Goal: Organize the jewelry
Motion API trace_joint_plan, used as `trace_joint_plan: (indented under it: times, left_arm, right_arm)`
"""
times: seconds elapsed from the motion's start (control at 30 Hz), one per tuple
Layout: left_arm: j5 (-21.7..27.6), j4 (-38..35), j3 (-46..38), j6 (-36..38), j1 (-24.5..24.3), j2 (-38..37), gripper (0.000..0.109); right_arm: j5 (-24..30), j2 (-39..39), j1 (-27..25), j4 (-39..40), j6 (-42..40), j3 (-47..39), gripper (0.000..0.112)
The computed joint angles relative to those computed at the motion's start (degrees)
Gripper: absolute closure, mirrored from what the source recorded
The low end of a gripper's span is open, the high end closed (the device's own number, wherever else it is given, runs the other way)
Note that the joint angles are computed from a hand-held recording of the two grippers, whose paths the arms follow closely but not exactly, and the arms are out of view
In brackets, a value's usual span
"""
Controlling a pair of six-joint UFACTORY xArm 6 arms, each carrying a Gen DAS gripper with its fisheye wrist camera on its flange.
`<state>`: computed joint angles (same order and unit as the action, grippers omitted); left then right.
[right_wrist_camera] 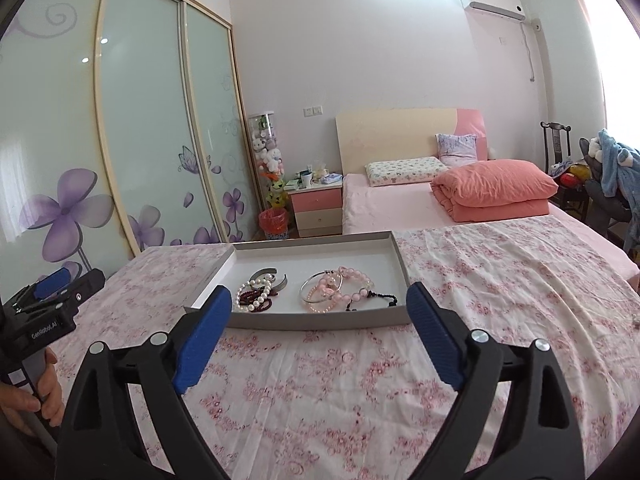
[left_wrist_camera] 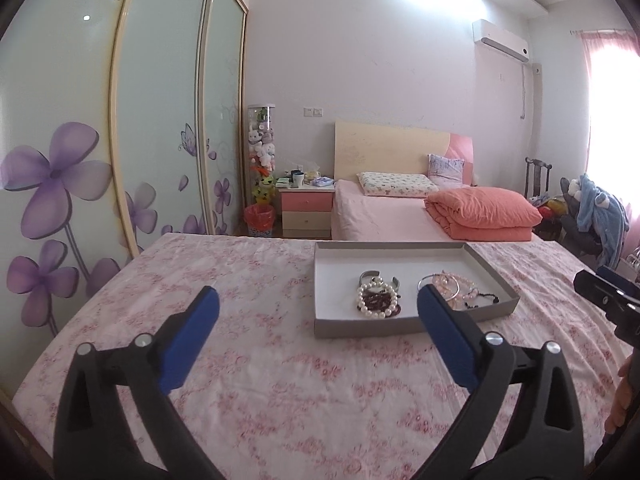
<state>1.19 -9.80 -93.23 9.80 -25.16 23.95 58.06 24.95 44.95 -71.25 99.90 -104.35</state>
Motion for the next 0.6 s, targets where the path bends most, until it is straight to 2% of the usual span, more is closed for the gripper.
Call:
trace_joint_plan:
  times: [0.2,0.33,0.43,0.53,0.6]
  left_arm:
    - [-2.41,14.80,5.77,-13.44,1.34,-3.23,0.010]
    - [-2.86,33.11,6.57,-30.48,3.20,-3.97,0.010]
    - [-2.86,42.83,6.16,-39.46,4.07,-4.15,0.010]
    - [-2.88,47.79,6.27,-43.97,4.42,-4.49,0.010]
    - [-2.61,48.39,6.24,-44.36,4.30,-4.56,0.010]
  right_arm:
    - [3.13,0.19,1.60,-1.27,1.35,0.60,0.015]
    - [5.24,0.89,2.54,-2.01,1.73,0.23,0.014]
    - [5.58,1.43,2.71,-2.05,1.62,-0.24,0.013]
    - [5.32,1.74,2.70,-2.01,1.36,-0.44,0.012]
    - [5.33,2.02,2.87,-1.88,1.02,-0.77,0.012]
